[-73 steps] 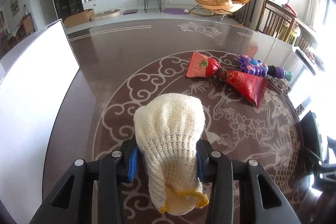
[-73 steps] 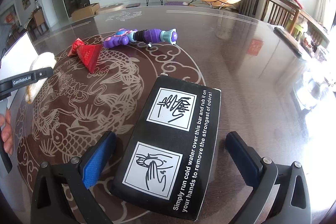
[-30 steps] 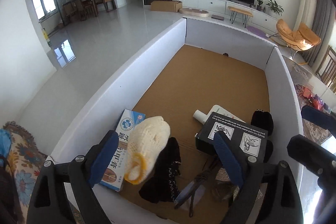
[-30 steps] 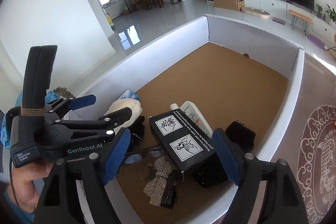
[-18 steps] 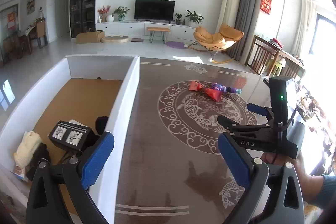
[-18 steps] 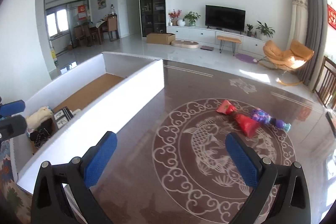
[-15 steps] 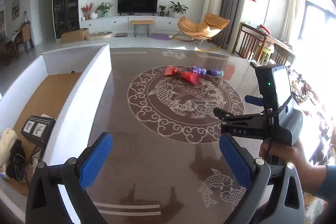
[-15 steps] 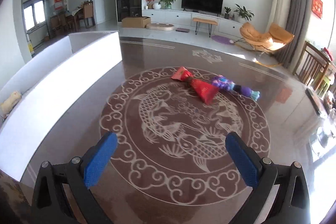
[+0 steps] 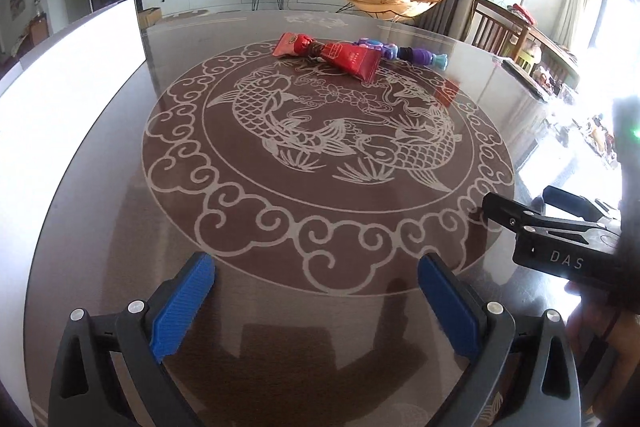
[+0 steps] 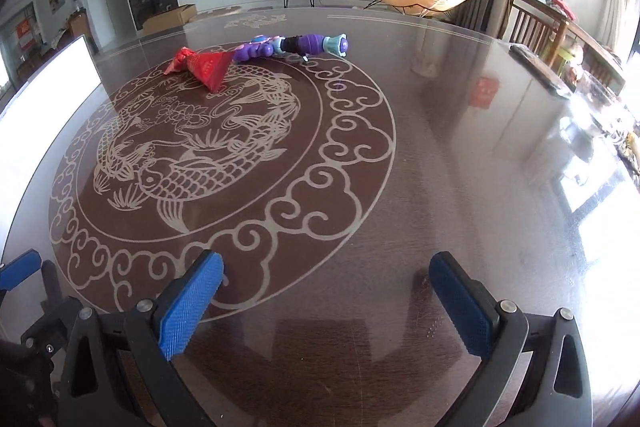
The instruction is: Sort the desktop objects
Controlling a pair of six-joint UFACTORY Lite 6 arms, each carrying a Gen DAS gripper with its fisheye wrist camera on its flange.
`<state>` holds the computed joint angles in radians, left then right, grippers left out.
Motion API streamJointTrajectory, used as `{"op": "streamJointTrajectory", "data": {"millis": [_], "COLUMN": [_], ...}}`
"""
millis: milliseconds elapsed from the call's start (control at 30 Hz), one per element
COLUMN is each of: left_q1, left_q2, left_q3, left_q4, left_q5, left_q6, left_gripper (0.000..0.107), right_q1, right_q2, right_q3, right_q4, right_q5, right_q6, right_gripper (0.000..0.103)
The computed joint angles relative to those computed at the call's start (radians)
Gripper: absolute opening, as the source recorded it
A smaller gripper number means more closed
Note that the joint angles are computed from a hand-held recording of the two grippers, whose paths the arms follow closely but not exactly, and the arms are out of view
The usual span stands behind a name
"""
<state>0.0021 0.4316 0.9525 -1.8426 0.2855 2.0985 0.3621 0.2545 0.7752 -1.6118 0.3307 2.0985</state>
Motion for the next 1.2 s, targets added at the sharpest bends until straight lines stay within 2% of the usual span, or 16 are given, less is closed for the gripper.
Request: {"op": "streamJointTrajectory", "data": {"millis": [133, 300, 1200], "left_q1": [-0.073, -0.091, -0.082], "left_q2": [0.092, 0.135, 0.124], "left_q3": [0.124, 0.198, 0.181], "left_q4": [-0.019, 0.159, 0.145], "left_q5": [-0.114, -0.116, -0.106], "left_q6": [0.008, -0.171, -0.148], "left_gripper": [0.103, 0.103, 0.103], "right_q1": [0.003, 0.001, 0.003], "right_q2": [0.011, 0.016, 0.018], "right_q3": [0.006, 0.004, 0.006], "right_q4": [-0.015, -0.036, -0.029], "right_q5": [0.004, 0.003, 0.005], "right_q6": [0.019, 0.04, 0.034], "right_gripper": [0.103, 0.103, 0.103]}}
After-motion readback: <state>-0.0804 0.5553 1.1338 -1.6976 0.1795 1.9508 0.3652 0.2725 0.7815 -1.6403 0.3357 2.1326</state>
